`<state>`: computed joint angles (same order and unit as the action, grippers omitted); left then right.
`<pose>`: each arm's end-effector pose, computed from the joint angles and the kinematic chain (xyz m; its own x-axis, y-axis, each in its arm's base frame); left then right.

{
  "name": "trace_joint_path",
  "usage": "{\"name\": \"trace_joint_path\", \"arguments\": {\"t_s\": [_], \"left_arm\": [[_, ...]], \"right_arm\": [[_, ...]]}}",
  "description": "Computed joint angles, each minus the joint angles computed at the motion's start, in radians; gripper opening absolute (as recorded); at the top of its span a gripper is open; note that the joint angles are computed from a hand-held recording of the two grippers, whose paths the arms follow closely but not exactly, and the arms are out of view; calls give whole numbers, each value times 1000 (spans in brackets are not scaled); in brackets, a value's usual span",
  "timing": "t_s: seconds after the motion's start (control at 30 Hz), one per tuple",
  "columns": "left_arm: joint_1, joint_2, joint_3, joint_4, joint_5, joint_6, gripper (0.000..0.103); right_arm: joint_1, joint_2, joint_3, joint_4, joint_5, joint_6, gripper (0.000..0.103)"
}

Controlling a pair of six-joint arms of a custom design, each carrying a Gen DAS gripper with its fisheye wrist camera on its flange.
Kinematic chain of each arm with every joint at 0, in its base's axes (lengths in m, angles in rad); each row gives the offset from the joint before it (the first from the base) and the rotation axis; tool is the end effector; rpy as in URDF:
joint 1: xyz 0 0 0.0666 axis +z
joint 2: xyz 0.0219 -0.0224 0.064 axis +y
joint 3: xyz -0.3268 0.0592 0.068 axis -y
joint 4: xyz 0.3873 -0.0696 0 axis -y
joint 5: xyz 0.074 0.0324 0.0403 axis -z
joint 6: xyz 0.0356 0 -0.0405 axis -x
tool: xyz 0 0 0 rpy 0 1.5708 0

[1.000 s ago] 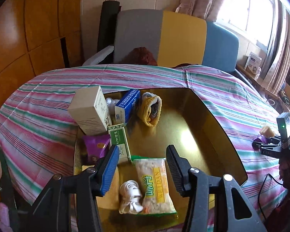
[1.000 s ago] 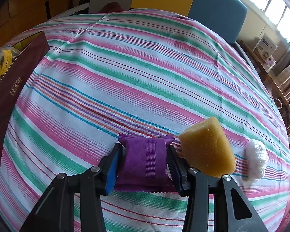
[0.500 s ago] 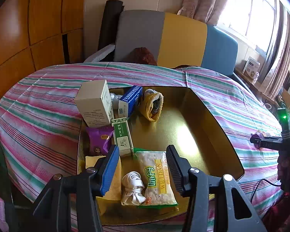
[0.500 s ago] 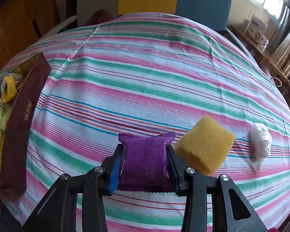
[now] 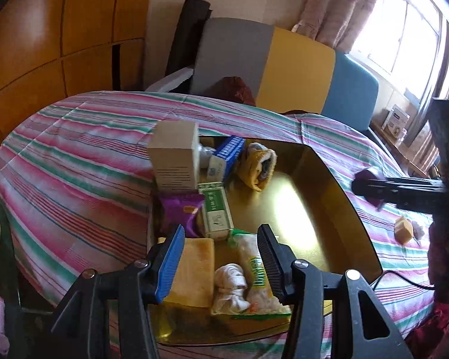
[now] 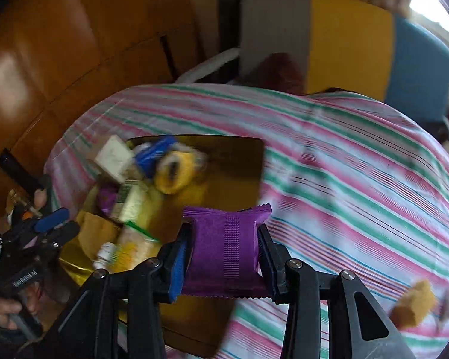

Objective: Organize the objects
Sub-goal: 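Carry the purple packet into the gold tray and open the right gripper, then move both tools back toward the yellow sponge and white bundle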

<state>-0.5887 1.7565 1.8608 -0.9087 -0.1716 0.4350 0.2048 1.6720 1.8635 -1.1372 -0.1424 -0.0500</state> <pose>0.5103 -0.3339 0.4008 -0.7324 -0.0103 -0.6808 0.1544 0.9713 -0.1807 0.5538 0.1198 0.4339 -0.8071 -0.1171 -0.5787 -0.2426 0.9594 0.1442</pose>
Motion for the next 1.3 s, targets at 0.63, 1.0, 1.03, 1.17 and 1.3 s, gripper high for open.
{"name": "trace_joint_path", "arguments": {"t_s": [0.63,1.0,1.03,1.17,1.3], "left_arm": [[36,-30,-68,-5,24,46,51],[-1,-17,-20,-20,-4,-1,51],[-7,-14,-12,-22,-3,-9,51],[-31,0,18,-27,3,-39,51],[-61,24,60,-42,7,-73,51]], "right_arm": [[111,267,232,-49,1,-78,70],[46,-63,-133,143,-11,-118,91],[35,-93,-163,153,-9,-120,91],[-21,-205,-278,177,5,-141,93],[-91,-295,-371,177,30,-154,93]]}}
